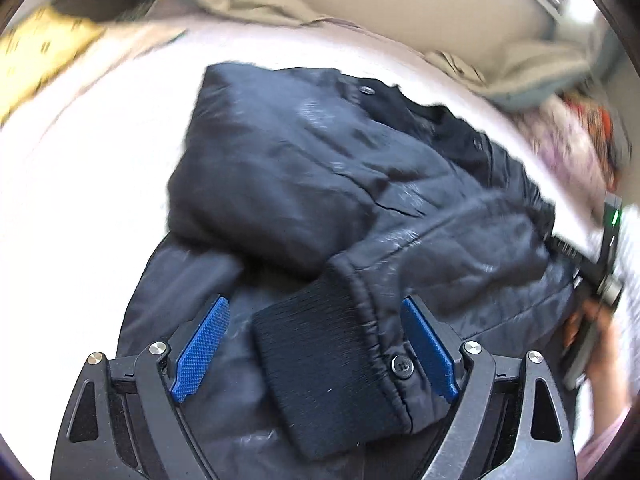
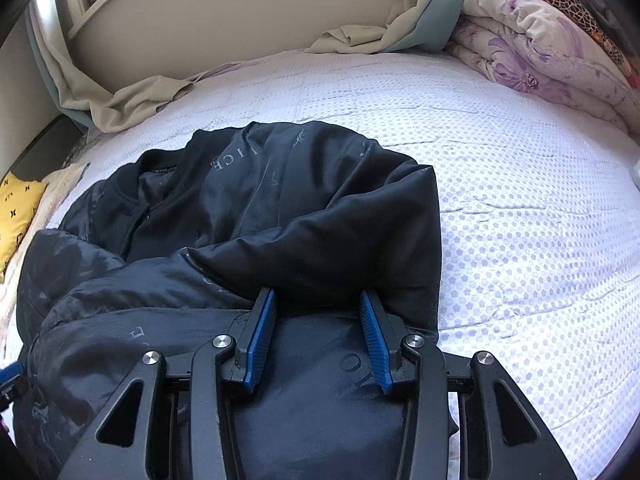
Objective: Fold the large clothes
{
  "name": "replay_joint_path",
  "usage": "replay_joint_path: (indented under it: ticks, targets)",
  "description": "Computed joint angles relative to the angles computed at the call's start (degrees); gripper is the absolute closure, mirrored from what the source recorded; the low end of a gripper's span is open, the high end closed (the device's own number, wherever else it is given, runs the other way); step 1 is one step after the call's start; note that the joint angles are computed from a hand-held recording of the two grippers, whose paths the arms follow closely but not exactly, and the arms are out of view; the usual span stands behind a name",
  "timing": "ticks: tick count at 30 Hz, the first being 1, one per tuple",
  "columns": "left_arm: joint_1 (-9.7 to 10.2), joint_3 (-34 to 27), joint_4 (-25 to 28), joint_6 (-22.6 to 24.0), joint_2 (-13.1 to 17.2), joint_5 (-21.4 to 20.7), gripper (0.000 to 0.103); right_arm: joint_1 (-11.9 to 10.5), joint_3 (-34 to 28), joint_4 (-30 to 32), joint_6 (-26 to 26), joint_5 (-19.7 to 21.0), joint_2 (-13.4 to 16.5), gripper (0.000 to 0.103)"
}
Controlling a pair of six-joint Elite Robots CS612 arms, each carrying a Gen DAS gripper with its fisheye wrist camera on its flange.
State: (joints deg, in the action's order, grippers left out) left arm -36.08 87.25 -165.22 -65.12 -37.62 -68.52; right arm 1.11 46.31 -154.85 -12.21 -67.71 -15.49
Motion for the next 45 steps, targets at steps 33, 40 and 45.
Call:
replay_joint_path:
  ticks: [33,40,45]
  targets:
    - [-1.36,-2.5,0.0,16.6,0.9,-16.5,0.033,-3.9,20.0,-13.0,10.0,7.7,-14.2,0.049]
    - [-0.02,-3.4,-1.8,9.9,2.5,-12.5,0.039,-6.1,30.4,-16.5,8.3,10.2,-19.0,0.049]
    - [0.46,-3.7,-1.7,7.3,2.8,-11.0,0.038,-7.8,35.2,-14.9,5.4,10.6,-20.8,0.049]
